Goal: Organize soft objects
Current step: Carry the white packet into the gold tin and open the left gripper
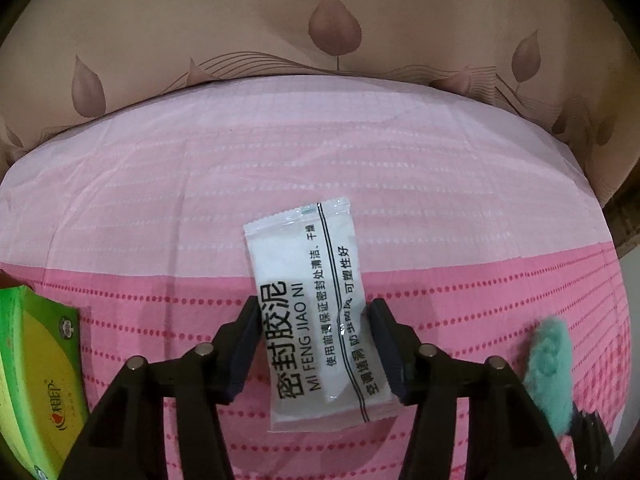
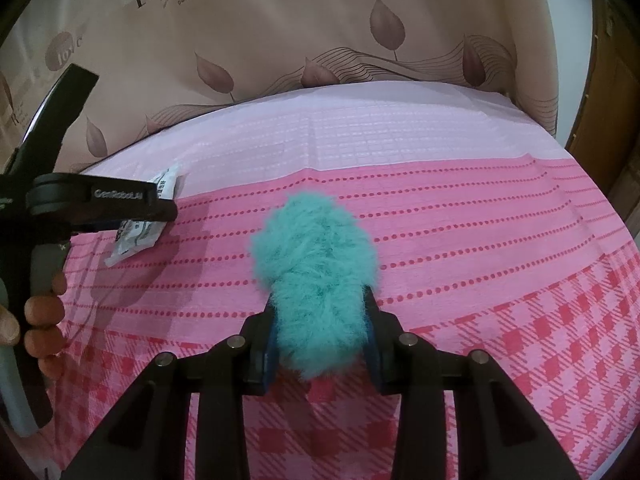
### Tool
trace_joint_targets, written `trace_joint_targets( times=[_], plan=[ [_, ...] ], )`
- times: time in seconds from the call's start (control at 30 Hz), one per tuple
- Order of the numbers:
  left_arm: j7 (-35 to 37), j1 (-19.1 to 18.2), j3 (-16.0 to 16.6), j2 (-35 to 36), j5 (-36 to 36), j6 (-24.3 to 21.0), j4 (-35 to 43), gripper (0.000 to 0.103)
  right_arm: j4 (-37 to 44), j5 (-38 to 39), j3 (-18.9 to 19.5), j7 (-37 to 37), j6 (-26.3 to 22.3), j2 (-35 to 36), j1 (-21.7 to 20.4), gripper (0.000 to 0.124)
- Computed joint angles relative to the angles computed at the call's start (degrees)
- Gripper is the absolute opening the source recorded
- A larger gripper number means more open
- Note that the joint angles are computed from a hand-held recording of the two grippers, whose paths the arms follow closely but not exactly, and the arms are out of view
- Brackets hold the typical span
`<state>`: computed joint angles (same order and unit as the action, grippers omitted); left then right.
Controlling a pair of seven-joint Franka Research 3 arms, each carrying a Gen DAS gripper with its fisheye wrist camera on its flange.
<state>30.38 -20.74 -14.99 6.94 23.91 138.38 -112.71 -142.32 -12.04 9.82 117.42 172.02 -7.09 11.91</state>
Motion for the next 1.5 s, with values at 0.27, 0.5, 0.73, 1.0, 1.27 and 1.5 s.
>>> trace_joint_targets(
  times=[0.27, 0.5, 0.73, 1.0, 1.27, 1.5],
  plan=[
    [0.54, -0.35, -0.8, -3.67, -0.68, 0.35, -3.92, 0.053, 0.02, -0.24, 0.11, 0.14, -0.17, -0.06, -0.02, 0.036],
    [-1.08, -0.8, -1.89, -8.26, -0.26, -0.82, -7.87, 0.053, 0.38, -2.04, 0.39, 1.56, -0.53, 0.2, -0.35, 0.036],
    [-1.39, -1.53, -3.27, -14.71, 0.58, -1.09, -12.02, 0.053, 0.86, -5.09, 0.42, 3.74, -1.18, 0.45, -0.49, 0.036],
    [1.19, -2.62, -3.99, -24.68, -2.18, -3.59, -17.3, 0.053, 0.97, -5.94, 0.06, 4.42, -1.34, 0.52, -0.14, 0.036],
    [4.16, -1.85, -3.25, -37.05, -4.02, -8.22, -23.14, 0.053, 0.91, -6.18, -0.05, 4.55, -1.39, 0.44, -0.09, 0.036],
    [6.23, 1.24, -1.68, -47.6, -3.0, -14.21, -28.72, 0.053, 1.15, -7.61, 0.28, 5.62, -1.81, 0.51, -0.47, 0.036]
  ],
)
